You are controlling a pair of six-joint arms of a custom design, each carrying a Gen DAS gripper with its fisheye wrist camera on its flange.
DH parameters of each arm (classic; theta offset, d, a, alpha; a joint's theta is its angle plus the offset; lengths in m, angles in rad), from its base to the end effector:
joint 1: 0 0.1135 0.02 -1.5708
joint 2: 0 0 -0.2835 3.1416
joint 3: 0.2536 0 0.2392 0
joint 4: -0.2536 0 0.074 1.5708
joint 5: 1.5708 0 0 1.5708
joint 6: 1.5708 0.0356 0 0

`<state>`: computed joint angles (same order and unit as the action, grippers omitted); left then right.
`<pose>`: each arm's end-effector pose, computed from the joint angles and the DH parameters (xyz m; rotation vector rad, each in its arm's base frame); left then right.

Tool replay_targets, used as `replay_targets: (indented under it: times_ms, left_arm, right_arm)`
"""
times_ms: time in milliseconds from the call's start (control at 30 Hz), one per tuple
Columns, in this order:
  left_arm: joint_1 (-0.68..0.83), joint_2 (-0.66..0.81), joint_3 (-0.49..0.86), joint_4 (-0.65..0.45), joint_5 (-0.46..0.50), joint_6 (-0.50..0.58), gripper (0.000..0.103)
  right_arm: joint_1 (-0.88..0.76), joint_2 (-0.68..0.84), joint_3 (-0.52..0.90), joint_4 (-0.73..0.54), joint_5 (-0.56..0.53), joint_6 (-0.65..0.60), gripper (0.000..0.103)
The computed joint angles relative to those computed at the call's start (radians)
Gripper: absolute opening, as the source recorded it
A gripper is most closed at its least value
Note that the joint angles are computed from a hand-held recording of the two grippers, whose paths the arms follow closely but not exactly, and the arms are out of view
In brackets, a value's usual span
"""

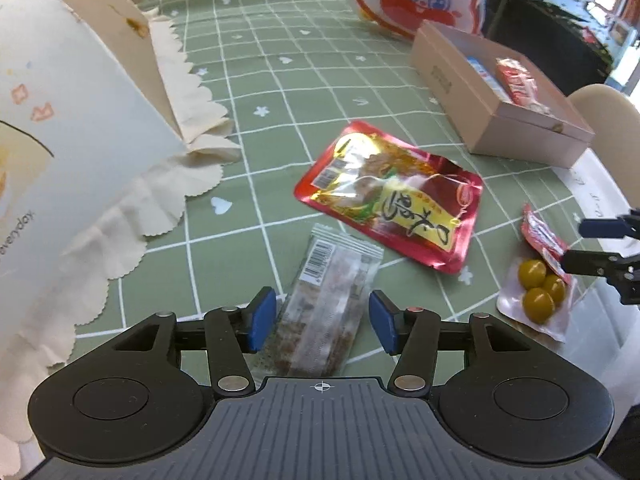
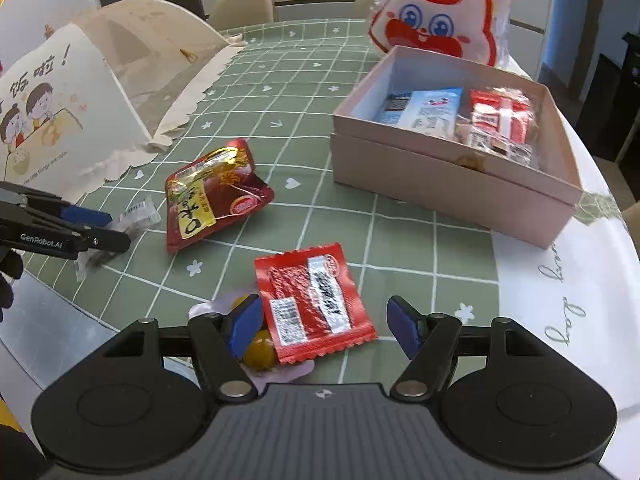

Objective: Organize snacks

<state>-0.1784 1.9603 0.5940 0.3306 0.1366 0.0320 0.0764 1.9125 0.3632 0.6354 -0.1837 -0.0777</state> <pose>0.2837 -0.0561 0.0672 0.3226 2.5890 -0.2303 0.2453 0.0253 0.0641 -0.2680 2.4625 0.2275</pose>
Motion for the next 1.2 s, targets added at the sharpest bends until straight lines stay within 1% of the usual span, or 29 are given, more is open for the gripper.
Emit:
replay_targets:
  times_ms: [67,133,300,433,567,667,767,800,867,933,1000,1067,1133,1200]
  left_arm:
    - [-0.019,0.001,0.017,-0.028,-0.03,-0.023,0.055]
    - [-0.033,0.002,0.025,-0.042,-0.052,-0.023,0.055]
    - [-0.051,-0.007,0.031,-0.075,-0.083,-0.025,0.052]
    - [-0.063,-0.03,0.002,-0.075,-0.106,-0.055,0.046]
    - [-0.073,-0.079,-0.078,-0.05,-0.104,-0.106,0.044]
    - [-0.073,-0.12,-0.139,-0.034,-0.062,-0.151,0.044]
    - [-0.082,-0.144,-0.167,-0.032,-0.045,-0.201,0.044]
    - [-0.085,-0.149,-0.168,-0.041,-0.038,-0.215,0.044]
    - [-0.094,-0.157,-0.167,-0.06,-0.032,-0.23,0.044]
    - [-0.107,-0.163,-0.174,-0.059,-0.04,-0.233,0.044]
    - [-0.113,-0.165,-0.181,-0.05,-0.048,-0.241,0.045]
    - [-0.116,-0.164,-0.183,-0.044,-0.054,-0.255,0.045]
    - [-0.123,-0.164,-0.185,-0.04,-0.064,-0.275,0.045]
    - [-0.129,-0.163,-0.183,-0.042,-0.074,-0.277,0.045]
  right_arm:
    - [-0.015,0.013,0.0,0.001,-0.003,0.008,0.069]
    - [-0.031,0.022,-0.004,0.004,-0.014,0.018,0.069]
    - [-0.074,0.024,-0.007,-0.009,-0.073,0.045,0.069]
    - [-0.035,0.007,-0.004,-0.001,-0.042,0.008,0.069]
    - [0.021,-0.018,-0.003,-0.01,-0.027,-0.058,0.069]
    - [0.049,-0.037,-0.013,-0.024,-0.05,-0.097,0.069]
    - [0.093,-0.03,-0.01,-0.052,-0.07,-0.12,0.069]
    - [0.11,-0.021,-0.008,-0.056,-0.062,-0.133,0.069]
    - [0.151,-0.01,-0.02,-0.042,-0.004,-0.173,0.069]
    - [0.171,-0.006,-0.052,0.001,0.069,-0.232,0.07]
    - [0.159,0.005,-0.091,0.079,0.14,-0.274,0.07]
    - [0.13,0.014,-0.102,0.109,0.19,-0.285,0.07]
    - [0.062,0.01,-0.094,0.087,0.139,-0.272,0.07]
    - [0.003,0.009,-0.071,0.026,0.057,-0.218,0.07]
